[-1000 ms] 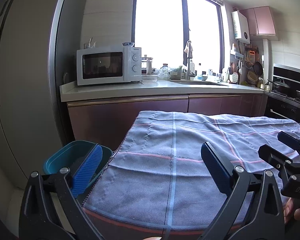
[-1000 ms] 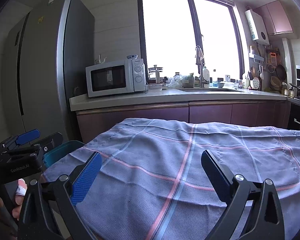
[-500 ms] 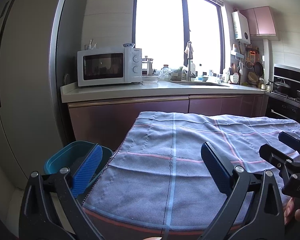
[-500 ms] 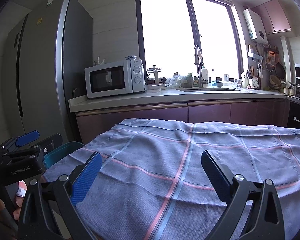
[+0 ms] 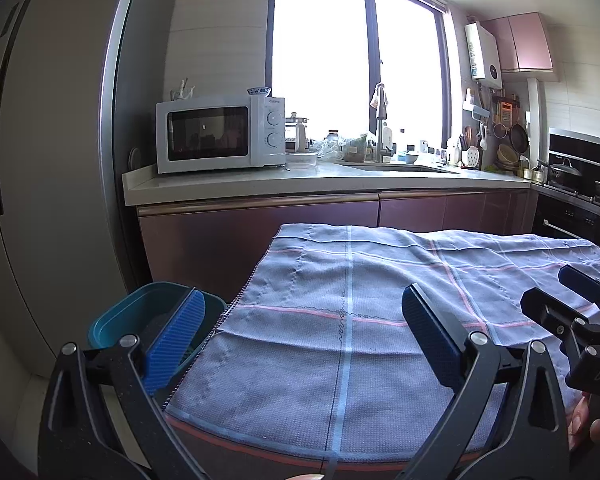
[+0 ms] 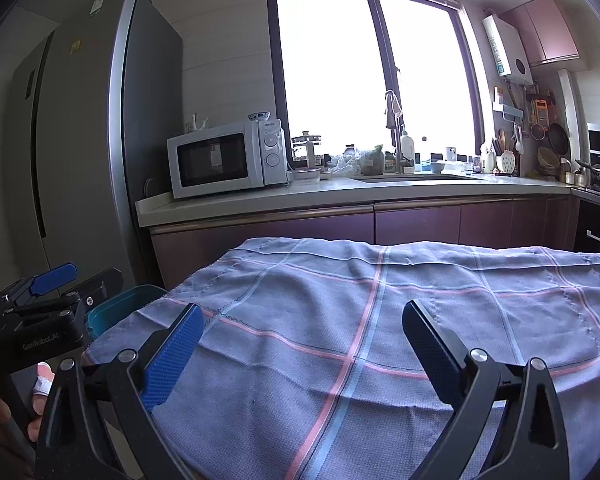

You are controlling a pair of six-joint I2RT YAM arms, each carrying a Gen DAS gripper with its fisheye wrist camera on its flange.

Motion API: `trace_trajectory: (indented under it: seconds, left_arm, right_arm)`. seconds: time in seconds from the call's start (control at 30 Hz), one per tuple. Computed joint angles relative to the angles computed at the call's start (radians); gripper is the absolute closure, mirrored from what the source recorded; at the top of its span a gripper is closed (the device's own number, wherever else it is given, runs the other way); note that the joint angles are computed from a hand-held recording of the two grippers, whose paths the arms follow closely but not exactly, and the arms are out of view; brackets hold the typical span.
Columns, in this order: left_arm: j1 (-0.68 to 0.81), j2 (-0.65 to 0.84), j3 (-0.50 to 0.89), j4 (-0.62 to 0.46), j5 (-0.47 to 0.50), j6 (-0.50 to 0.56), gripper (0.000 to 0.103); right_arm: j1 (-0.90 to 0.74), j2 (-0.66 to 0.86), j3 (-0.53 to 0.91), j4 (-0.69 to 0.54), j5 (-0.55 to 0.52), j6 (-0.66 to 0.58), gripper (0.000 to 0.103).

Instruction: Collect trash

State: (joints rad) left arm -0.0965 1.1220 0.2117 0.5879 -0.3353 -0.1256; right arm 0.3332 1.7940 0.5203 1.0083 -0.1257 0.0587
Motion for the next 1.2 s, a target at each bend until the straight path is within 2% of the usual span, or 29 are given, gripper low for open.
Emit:
trace_trajectory:
  seconds: [1.2]
  left_arm:
    - [0.019,-0.005,-0.005,0.012,0.006,0.003,0.006]
  right_arm:
    - [0.022,0.001,-0.017,0.032,0.037,0.017,0.007]
